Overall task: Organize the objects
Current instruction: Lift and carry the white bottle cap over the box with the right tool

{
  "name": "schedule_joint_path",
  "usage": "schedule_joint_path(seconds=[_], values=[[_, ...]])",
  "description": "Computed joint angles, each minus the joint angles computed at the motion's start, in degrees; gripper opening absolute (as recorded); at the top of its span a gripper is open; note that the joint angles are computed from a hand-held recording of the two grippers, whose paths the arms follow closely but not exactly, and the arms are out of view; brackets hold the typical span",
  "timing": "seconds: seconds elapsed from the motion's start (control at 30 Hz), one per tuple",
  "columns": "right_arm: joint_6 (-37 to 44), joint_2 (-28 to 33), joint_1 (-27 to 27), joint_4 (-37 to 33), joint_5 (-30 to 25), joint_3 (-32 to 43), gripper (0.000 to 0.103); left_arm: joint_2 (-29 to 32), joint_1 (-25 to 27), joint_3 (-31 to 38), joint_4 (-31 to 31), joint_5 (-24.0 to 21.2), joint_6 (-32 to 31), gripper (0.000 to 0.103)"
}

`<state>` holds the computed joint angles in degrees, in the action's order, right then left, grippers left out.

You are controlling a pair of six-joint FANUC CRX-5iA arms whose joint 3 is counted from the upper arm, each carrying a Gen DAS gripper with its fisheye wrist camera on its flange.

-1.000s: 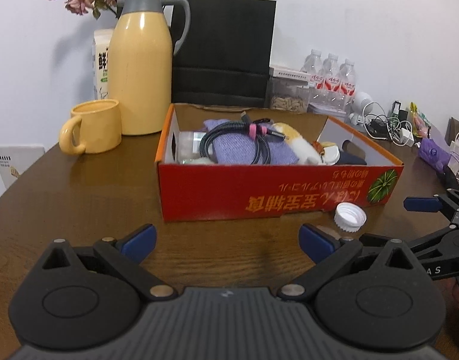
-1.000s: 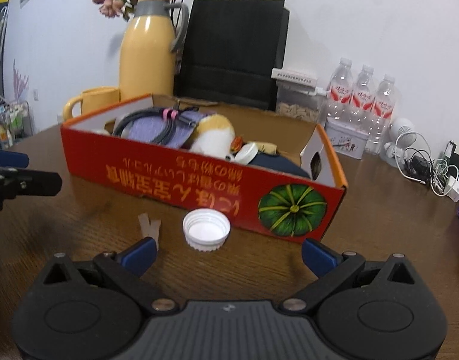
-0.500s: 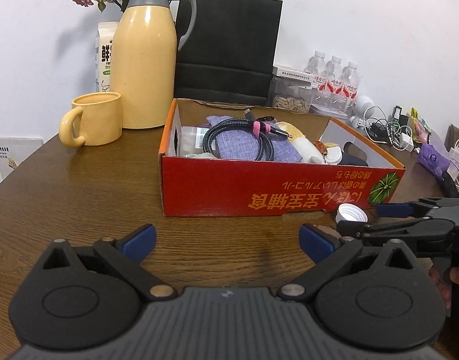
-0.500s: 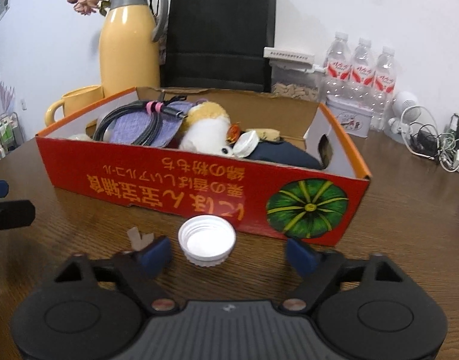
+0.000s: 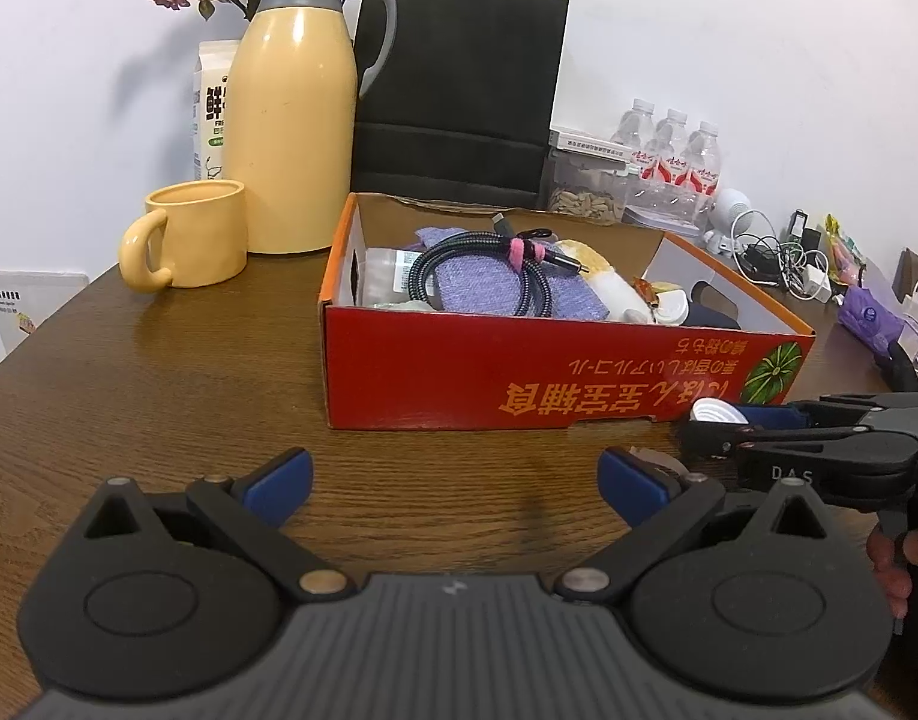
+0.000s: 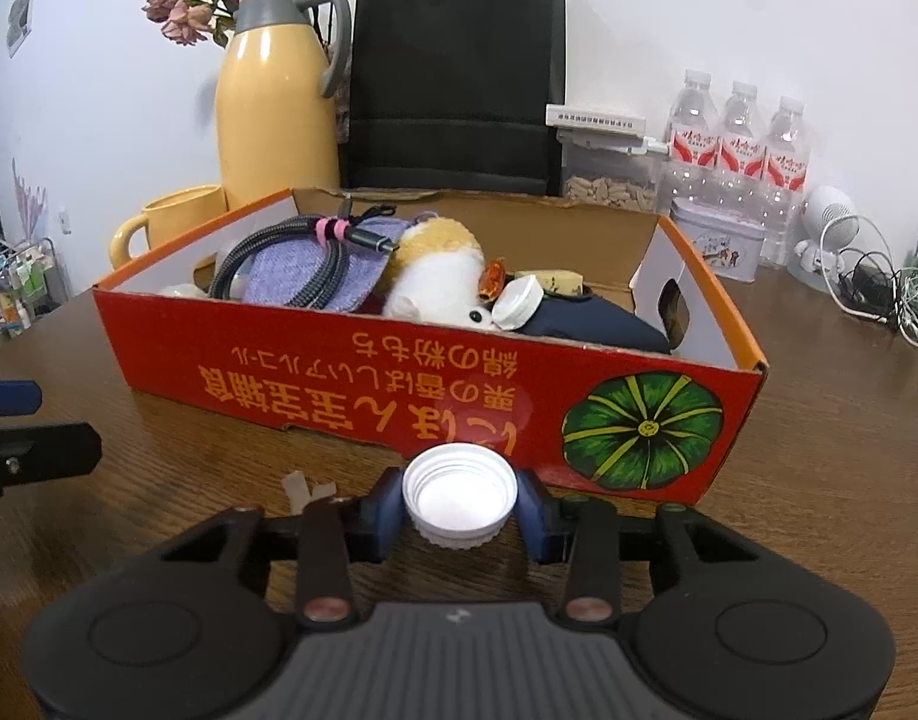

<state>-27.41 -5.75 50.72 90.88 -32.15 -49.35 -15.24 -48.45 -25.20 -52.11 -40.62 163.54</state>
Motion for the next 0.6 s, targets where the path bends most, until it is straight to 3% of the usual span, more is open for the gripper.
schedule_joint_path(seconds=[0.6], values=[[-10.55,-5.07,-0.75,12.91,-6.39,-5.47,0.039,4.11,-2.91,3.73,0.49,-2.13,-0.56,0.103]])
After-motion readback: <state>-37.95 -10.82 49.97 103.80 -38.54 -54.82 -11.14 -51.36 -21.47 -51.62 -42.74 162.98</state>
